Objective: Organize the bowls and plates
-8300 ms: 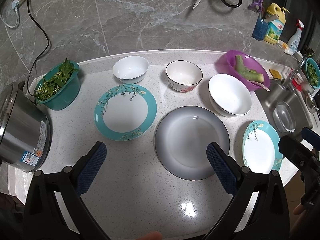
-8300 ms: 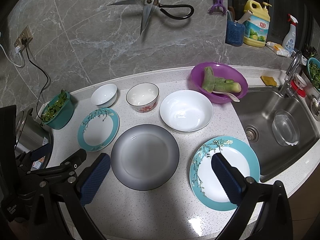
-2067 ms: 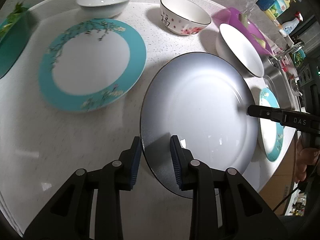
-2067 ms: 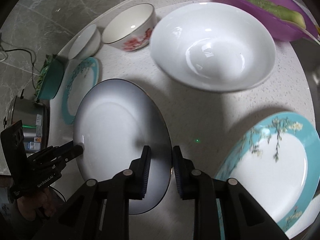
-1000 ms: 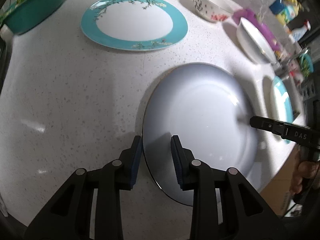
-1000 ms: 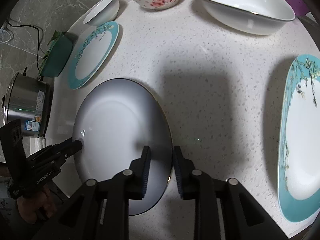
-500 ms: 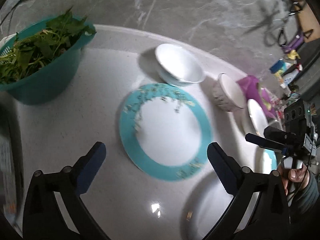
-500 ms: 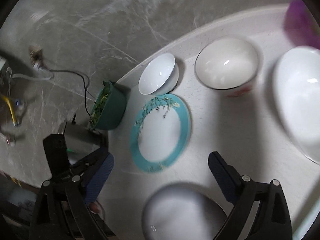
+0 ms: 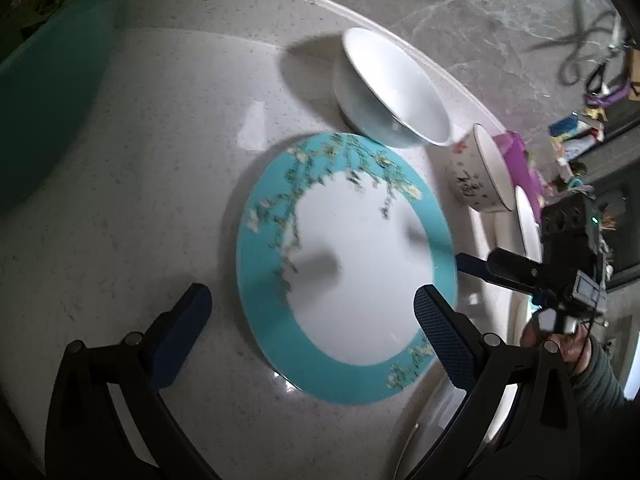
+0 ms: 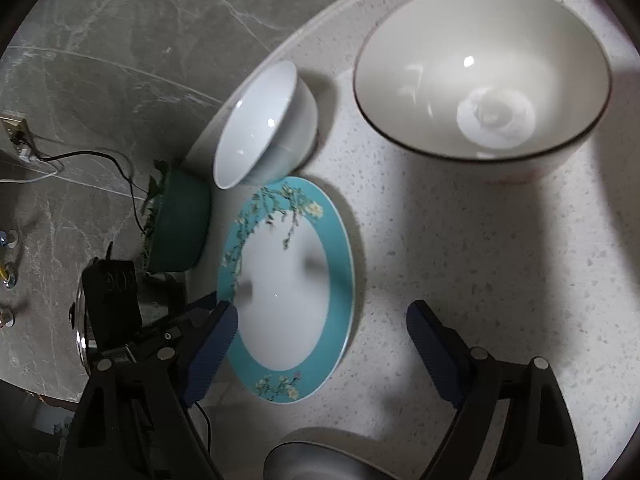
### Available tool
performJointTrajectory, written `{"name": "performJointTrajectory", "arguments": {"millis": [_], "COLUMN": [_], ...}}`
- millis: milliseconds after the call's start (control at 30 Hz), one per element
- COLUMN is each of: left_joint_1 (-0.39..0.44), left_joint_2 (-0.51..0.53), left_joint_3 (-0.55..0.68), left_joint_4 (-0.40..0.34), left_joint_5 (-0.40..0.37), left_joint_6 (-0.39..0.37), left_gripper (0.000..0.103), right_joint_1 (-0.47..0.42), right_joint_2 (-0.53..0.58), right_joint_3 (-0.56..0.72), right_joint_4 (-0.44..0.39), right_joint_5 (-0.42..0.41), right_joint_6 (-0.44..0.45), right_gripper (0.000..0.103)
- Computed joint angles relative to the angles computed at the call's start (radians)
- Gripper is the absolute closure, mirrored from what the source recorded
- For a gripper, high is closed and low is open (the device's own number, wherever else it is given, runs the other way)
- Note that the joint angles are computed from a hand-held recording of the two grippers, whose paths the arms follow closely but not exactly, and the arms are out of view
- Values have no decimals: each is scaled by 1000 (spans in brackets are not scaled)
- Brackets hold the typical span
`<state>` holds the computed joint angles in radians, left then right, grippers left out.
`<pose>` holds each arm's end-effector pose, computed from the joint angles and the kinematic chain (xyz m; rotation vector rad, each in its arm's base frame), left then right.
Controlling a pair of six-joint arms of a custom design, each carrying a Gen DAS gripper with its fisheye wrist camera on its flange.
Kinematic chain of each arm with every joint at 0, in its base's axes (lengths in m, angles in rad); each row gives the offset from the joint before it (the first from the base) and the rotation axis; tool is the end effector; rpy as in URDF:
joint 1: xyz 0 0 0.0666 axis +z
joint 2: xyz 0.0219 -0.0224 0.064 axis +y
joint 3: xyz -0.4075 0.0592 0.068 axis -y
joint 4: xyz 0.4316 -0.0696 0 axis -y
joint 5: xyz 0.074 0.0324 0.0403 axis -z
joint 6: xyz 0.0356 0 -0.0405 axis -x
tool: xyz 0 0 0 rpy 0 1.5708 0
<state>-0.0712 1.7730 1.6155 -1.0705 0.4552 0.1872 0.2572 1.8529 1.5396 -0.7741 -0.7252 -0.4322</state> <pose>0.6293 -0.0610 0.3486 -0.0499 2.7812 -0.7004 0.6303 0.1898 0.2808 -0.0156 2.7043 1.1857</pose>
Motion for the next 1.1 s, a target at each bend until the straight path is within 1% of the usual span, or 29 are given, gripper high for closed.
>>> {"name": "performJointTrajectory", "arguments": {"millis": [33, 133, 200, 233, 267, 300, 333, 367, 400, 433, 467, 500, 533, 567, 600, 633, 667, 733, 867, 933, 1100], "left_joint_1": [-1, -16, -24, -28, -32, -36, -42, -49, -55, -58, -62, -63, -63, -54, -42, -35, -28, -19, -28, -25, -22], "left_joint_2": [7, 22, 26, 29, 33, 39, 46, 51, 53, 54, 56, 58, 58, 56, 49, 45, 45, 42, 42, 34, 15], "left_joint_3": [10, 36, 46, 50, 57, 66, 76, 83, 87, 91, 96, 101, 103, 99, 91, 85, 84, 79, 85, 71, 45], "left_joint_4": [-4, -28, -40, -41, -44, -53, -63, -69, -70, -70, -77, -80, -78, -68, -64, -60, -58, -62, -72, -65, -58], "left_joint_5": [-7, -65, -96, -111, -119, -132, -145, -161, -173, -172, -193, -216, -218, -211, -204, -198, -191, -181, -207, -205, -196], "left_joint_6": [-1, -42, -62, -65, -66, -75, -87, -103, -114, -120, -118, -113, -104, -85, -76, -69, -61, -61, -77, -75, -67], "left_gripper": [2, 2, 2, 2, 2, 3, 4, 7, 11, 20, 28, 33, 42, 53, 60, 70, 78, 83, 83, 85, 85], "right_joint_1": [2, 9, 19, 23, 26, 30, 32, 34, 35, 34, 34, 30, 27, 28, 31, 35, 40, 42, 44, 42, 37], "right_joint_2": [4, 16, 32, 38, 48, 56, 54, 57, 60, 66, 72, 73, 73, 71, 69, 69, 71, 71, 64, 60, 44], "right_joint_3": [4, 22, 49, 59, 74, 87, 86, 93, 98, 106, 111, 107, 100, 98, 99, 104, 112, 114, 109, 108, 99], "right_joint_4": [4, -10, -39, -55, -81, -107, -108, -124, -136, -155, -162, -158, -148, -145, -150, -157, -169, -170, -161, -161, -157], "right_joint_5": [-2, -9, -7, -12, -18, -16, -4, 7, 20, 37, 48, 45, 34, 35, 46, 58, 71, 77, 98, 105, 109], "right_joint_6": [1, 15, 35, 44, 59, 73, 76, 82, 83, 79, 67, 49, 33, 35, 43, 50, 57, 49, 30, 23, 22], "right_gripper": [18, 18, 23, 29, 38, 42, 46, 52, 58, 73, 88, 91, 92, 92, 92, 92, 92, 92, 91, 91, 91]}}
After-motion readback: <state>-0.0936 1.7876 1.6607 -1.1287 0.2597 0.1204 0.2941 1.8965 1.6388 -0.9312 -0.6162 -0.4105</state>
